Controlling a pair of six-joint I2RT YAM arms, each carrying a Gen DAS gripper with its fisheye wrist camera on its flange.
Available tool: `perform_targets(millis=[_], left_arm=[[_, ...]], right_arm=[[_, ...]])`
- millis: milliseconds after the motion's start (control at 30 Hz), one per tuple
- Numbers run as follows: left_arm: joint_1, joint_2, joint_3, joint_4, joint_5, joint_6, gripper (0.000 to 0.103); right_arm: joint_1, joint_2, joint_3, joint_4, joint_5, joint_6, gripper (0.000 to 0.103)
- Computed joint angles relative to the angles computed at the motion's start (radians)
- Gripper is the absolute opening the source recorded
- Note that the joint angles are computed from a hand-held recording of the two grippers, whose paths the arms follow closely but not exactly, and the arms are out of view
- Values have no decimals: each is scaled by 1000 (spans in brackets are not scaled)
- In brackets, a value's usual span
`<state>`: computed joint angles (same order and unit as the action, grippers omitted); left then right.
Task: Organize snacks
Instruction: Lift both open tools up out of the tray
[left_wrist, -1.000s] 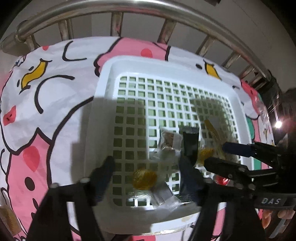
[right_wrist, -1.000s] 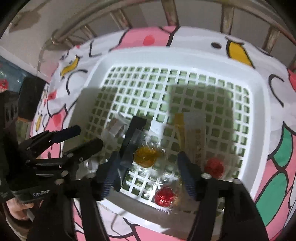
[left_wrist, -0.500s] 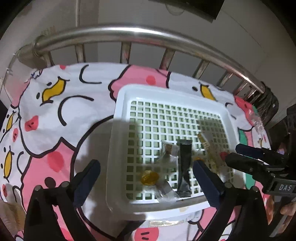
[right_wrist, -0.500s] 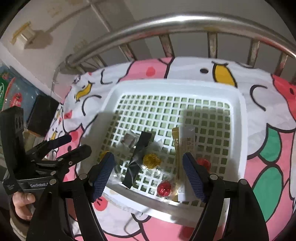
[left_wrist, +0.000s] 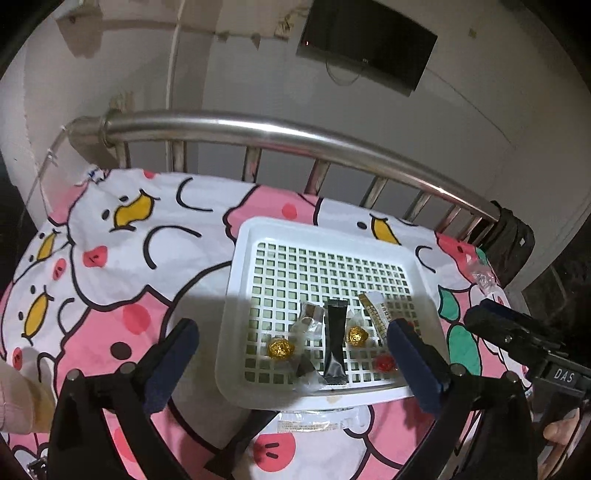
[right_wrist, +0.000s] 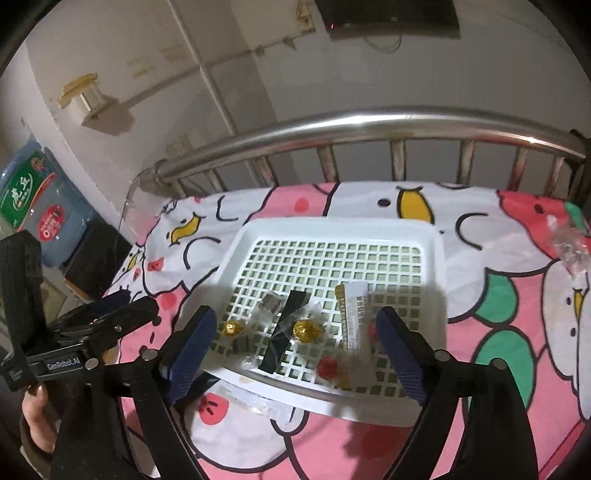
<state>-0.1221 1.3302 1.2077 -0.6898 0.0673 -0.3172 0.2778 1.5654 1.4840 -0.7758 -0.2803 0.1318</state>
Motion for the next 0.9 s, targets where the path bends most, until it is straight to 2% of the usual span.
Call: perform_targets(millis=[200,433,800,900], left_arm=[[-61,-142,-95,44,-32,-18,103],[-125,-314,-249,89,-75,-70,103],[-253,-537,-471,103,-228,-106,103],[-227,-563,-535,119,-186,-112,103]], right_arm=[[14,-165,-153,88,21,28,99],[37,-312,-303,136,22,31,100],[71,-487,-542,232,42,55,100],[97,-519,-602,255,66,37,100]])
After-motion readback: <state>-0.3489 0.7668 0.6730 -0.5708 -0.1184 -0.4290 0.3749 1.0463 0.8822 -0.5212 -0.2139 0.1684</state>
